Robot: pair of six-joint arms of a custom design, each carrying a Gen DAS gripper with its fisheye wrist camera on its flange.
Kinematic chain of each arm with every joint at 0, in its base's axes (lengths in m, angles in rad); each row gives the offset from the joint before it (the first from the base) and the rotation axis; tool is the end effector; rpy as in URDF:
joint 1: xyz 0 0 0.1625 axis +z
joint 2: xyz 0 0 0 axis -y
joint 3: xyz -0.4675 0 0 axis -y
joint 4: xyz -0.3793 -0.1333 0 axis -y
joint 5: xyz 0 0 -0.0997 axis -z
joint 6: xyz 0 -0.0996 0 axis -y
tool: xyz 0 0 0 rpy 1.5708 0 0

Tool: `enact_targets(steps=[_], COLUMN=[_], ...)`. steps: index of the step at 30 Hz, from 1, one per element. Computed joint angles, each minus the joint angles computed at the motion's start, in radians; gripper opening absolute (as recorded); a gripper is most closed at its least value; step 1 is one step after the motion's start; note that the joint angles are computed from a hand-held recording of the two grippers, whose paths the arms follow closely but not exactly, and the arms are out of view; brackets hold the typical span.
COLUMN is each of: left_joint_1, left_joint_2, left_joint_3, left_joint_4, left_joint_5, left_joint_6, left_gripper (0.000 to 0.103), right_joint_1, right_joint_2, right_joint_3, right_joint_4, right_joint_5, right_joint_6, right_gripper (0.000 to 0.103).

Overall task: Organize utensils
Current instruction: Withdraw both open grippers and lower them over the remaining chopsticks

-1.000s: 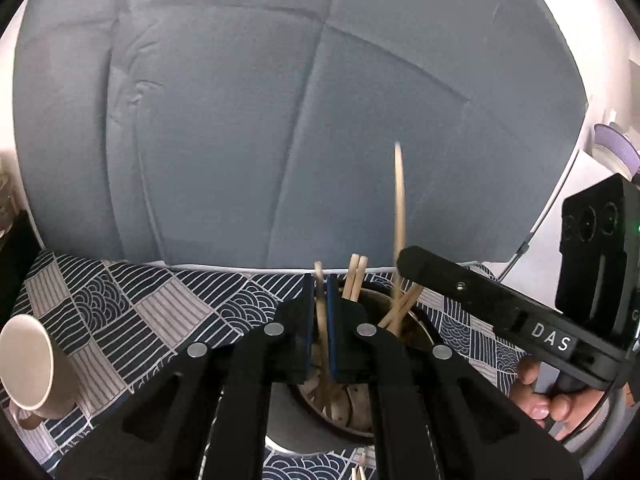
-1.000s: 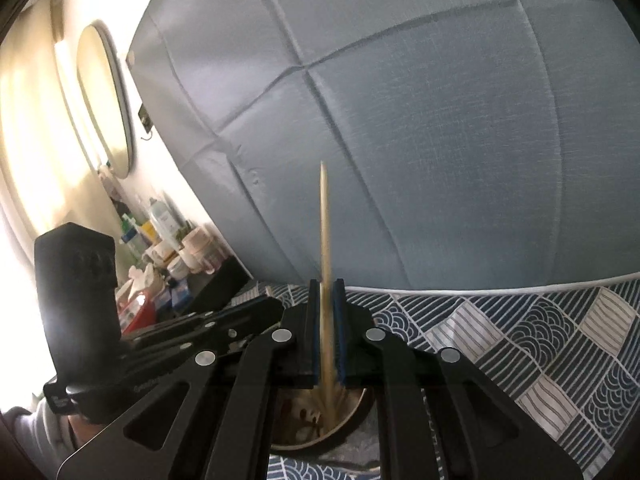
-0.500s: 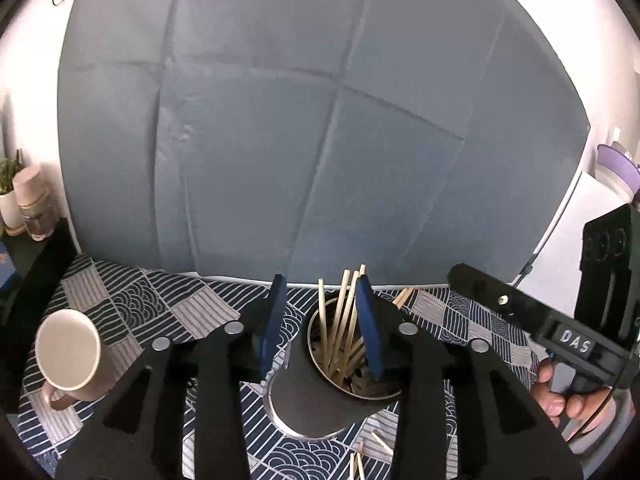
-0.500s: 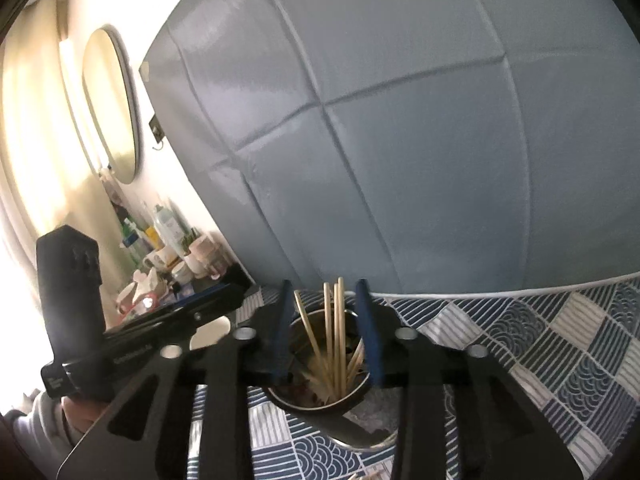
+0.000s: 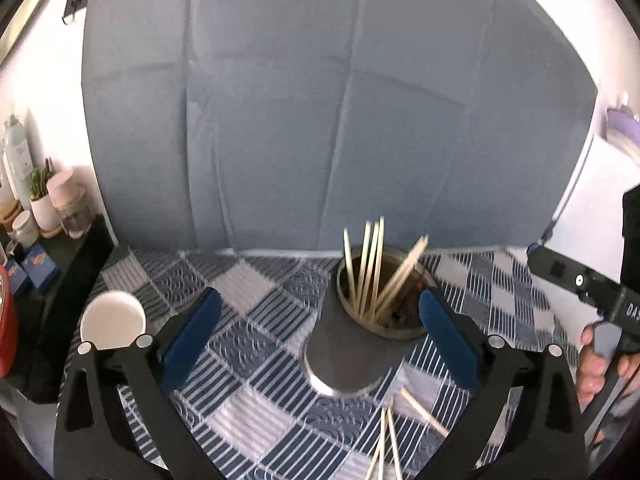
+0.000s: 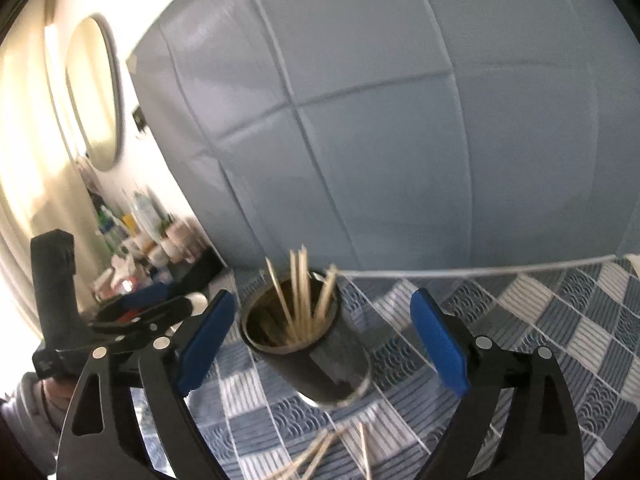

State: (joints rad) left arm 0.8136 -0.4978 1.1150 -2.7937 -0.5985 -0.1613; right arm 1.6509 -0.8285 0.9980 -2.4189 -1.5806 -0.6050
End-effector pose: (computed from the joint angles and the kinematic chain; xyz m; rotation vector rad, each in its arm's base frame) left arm -0.4162 -0.7542 0.1768 0.3066 2.2694 -1.1621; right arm 0.1983 -0.8168 0.4281 0.9368 -2.6413 0.9517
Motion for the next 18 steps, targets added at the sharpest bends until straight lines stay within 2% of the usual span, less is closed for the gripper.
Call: enact_targets(steps=[4, 9, 18], left_joint_1=[0.004, 0.013, 0.011], left_joint_2=[-0.018, -0.04, -0.018], left_joint_3=[0.064, 0.138, 0.187], left_joint_4=[0.097, 0.231, 0.392], left_joint_5=[0.012, -0.022, -0.07], left_joint_6=[-0.067, -0.191, -0.261], left_gripper=[0.097, 0.097, 0.097], right_joint_1=[-0.017, -0.043, -0.072], right_joint_2=[-0.02, -0.046, -0.067], right_joint_3=[0.045, 0.112, 0.229], right_joint_4=[0.012, 0.022, 0.022], right_joint_5=[-0.057, -0.119, -0.263], right_joint_6=[0.005, 0.028, 0.0], right_gripper=[0.086, 0.086, 0.086])
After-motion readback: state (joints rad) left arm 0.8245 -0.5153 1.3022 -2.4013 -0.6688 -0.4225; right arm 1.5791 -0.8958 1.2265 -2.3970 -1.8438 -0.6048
